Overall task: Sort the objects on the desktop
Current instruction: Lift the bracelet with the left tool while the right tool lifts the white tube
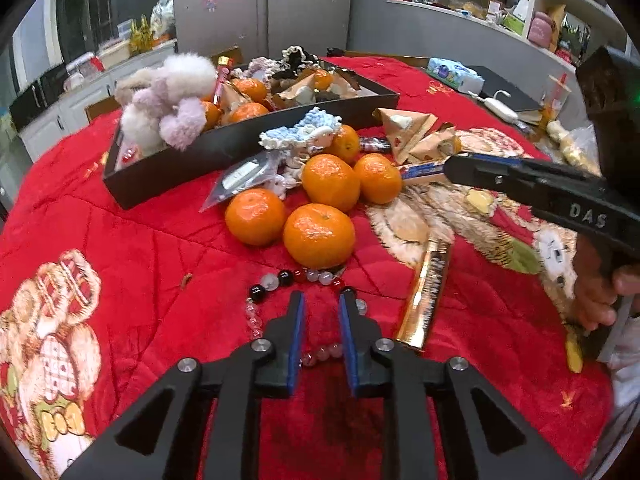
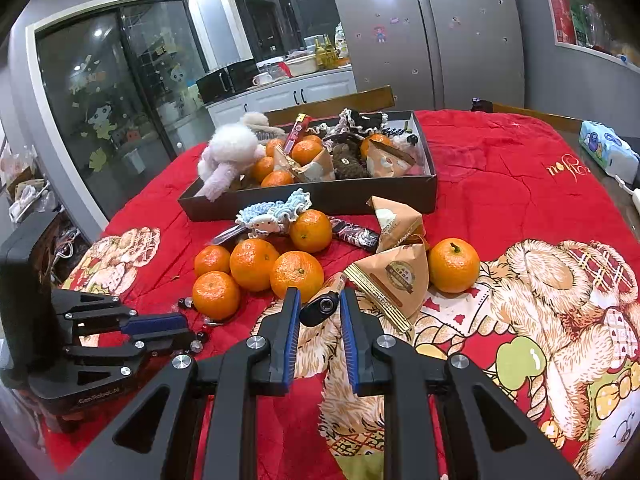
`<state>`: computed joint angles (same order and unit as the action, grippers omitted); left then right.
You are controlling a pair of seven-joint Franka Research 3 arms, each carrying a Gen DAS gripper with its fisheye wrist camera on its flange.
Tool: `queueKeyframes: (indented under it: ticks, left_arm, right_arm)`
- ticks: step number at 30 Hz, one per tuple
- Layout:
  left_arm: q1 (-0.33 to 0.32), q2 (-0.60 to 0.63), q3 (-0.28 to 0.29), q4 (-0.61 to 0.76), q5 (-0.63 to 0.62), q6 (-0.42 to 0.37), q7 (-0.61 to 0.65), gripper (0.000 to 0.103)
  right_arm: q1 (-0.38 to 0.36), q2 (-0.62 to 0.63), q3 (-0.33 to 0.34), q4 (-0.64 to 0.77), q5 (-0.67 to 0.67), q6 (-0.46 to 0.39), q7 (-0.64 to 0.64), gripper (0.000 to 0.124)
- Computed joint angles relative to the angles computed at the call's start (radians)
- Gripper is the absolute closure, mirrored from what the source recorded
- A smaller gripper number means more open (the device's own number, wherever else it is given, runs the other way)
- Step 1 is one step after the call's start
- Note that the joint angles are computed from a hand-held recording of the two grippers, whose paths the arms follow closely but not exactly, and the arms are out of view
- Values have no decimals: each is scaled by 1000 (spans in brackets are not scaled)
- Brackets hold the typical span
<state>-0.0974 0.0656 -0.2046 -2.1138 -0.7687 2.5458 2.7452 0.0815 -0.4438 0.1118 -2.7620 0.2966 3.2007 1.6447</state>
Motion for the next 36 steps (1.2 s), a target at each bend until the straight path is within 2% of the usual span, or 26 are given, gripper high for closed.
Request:
queueKeyframes:
  ticks: [4, 6, 10, 11, 13, 15, 16, 19, 29, 31, 34, 36]
  left_arm:
    - [9, -15, 7, 5, -28, -71, 25, 74]
    - [10, -18, 11, 8, -35, -104, 39, 74]
    - [-4, 3, 10, 5, 46, -62, -24, 74]
    - [0, 4, 7, 3, 17, -54, -1, 74]
    - [1, 7, 4, 4, 19, -51, -1, 77]
    - [3, 7, 1, 2, 5, -45, 14, 85]
    - [3, 5, -2, -5, -8, -32, 36, 93]
    - [1, -2, -5, -17, -24, -17, 75, 93]
    - [14, 22, 1, 24, -36, -80, 57, 93]
    - [18, 23, -1, 27, -40, -86, 57, 93]
    - [20, 15, -3, 27, -58, -87, 72, 93]
    - [22, 6, -1, 27, -85, -89, 93, 93]
  right_arm:
    - [1, -1, -1, 0, 0, 0, 2, 104]
    - [1, -1, -1, 0, -1, -1, 1, 104]
    - [2, -1, -3, -1, -1, -1, 2, 104]
    - [2, -2, -2, -1, -2, -1, 2, 104]
    - [1, -2, -2, -1, -2, -1, 2, 104]
    - [13, -1, -13, -2, 1, 6, -1, 104]
    - [12, 0, -12, -3, 1, 7, -2, 104]
    - [11, 1, -14, -2, 4, 4, -2, 105]
    - [-144, 1, 136, 11, -94, -70, 81, 106]
    - [-155, 1, 145, 11, -121, -77, 95, 106]
    - [-133, -6, 118, 6, -139, -74, 99, 106]
    - [-82, -13, 70, -3, -131, -55, 80, 106]
